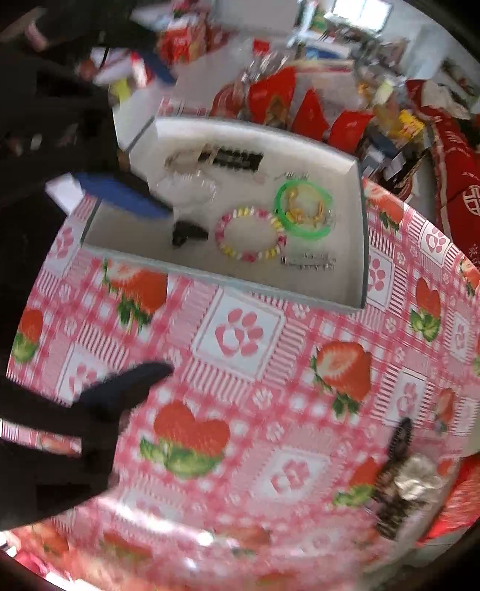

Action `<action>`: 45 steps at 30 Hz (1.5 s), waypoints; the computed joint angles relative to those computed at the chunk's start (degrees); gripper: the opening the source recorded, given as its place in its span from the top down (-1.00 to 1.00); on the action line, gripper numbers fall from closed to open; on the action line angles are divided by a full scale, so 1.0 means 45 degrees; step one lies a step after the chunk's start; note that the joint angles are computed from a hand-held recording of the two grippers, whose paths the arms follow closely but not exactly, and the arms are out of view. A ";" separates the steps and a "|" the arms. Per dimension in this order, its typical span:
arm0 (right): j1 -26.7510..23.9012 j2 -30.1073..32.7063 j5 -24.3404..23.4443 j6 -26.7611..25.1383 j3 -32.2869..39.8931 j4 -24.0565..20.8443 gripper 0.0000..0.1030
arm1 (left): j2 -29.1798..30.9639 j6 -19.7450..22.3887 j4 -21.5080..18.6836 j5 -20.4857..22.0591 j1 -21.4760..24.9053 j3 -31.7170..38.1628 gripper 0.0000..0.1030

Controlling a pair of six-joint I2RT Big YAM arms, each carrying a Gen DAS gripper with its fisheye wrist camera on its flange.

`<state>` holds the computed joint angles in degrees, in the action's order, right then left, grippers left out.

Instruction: Organize jewelry

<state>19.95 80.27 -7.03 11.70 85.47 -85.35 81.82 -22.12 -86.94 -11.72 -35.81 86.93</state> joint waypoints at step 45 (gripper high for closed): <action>0.1335 0.0109 0.2054 -0.0700 0.3146 -0.1036 -0.86 | 0.0495 -0.0587 -0.2199 0.1053 0.1462 0.3258 -1.00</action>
<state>25.95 80.76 2.22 8.55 99.63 -90.01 84.05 -24.77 -96.84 -6.98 -29.24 101.59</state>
